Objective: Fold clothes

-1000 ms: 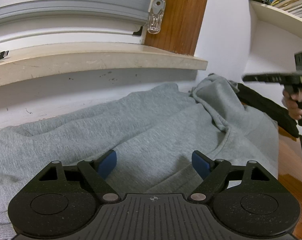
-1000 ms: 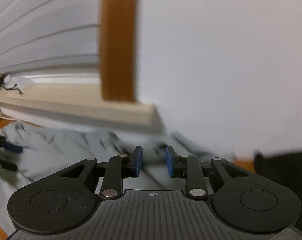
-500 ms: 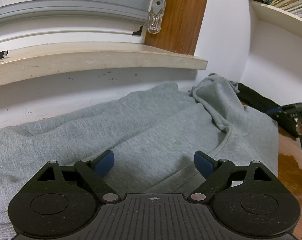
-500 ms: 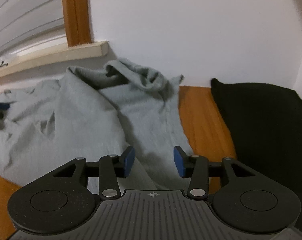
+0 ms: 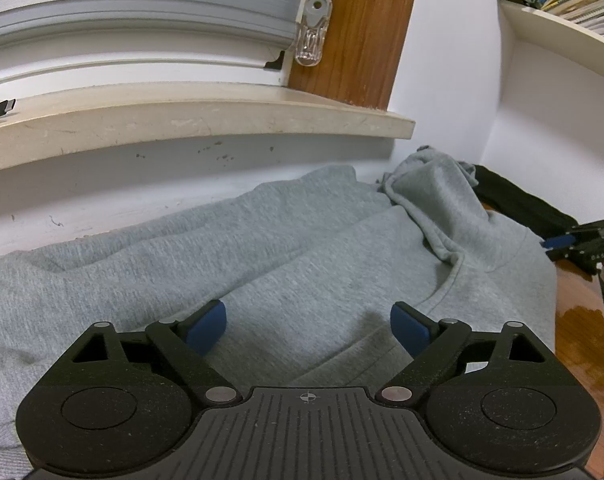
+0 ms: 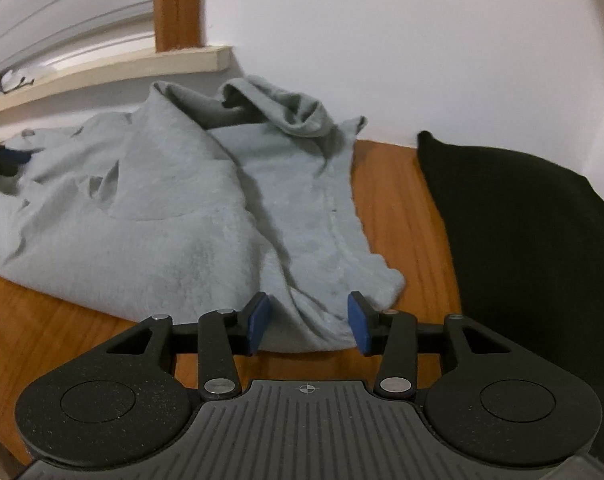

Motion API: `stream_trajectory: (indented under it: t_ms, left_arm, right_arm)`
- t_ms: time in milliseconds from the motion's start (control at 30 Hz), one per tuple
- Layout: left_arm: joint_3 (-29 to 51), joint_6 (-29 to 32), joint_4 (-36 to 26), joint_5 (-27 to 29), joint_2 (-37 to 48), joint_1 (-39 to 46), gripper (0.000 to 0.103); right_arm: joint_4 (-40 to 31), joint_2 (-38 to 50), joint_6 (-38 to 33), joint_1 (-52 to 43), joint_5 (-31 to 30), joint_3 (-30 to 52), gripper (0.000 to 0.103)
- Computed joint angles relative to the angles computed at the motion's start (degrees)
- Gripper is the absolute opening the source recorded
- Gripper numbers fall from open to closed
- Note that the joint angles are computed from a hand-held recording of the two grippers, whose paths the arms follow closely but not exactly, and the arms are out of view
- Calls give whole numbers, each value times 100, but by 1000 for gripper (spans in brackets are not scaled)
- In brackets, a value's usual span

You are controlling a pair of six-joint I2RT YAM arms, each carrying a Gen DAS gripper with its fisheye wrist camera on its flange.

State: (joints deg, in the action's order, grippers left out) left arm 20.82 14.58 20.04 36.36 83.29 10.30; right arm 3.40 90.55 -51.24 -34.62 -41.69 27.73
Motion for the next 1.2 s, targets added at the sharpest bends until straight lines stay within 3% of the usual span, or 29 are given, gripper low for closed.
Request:
stream_trajectory:
  t_ms: [67, 100, 133, 267, 333, 400, 600, 833, 1067, 1200]
  left_arm:
    - [1, -3, 4, -7, 2, -7, 91]
    - [1, -5, 4, -10, 2, -10, 91]
    - [1, -6, 5, -13, 2, -14, 91]
    - [3, -12, 6, -27, 1, -27, 92]
    - [3, -15, 7, -33, 1, -34, 92]
    - [4, -18, 8, -40, 0, -41, 92]
    - [0, -18, -4, -58, -18, -48, 93]
    - [-16, -40, -11, -78, -45, -65, 93]
    - [-27, -49, -19, -95, -68, -80, 93]
    - [-36, -51, -38, -101, -96, -89, 93]
  right_arm:
    - [-82, 45, -85, 85, 67, 65, 38]
    - [-242, 58, -167, 57, 15, 140, 19]
    - [-408, 48, -232, 14, -37, 211, 11]
    - [-541, -218, -157, -415, -422, 242, 0]
    - [2, -321, 465, -670, -365, 130, 0]
    - [-24, -161, 699, -861, -334, 300, 0]
    - [-118, -146, 480, -879, -741, 192, 5]
    - [-261, 43, 52, -365, -190, 177, 7]
    - [-741, 116, -620, -757, -535, 255, 21]
    - [-380, -66, -569, -585, -470, -6, 31]
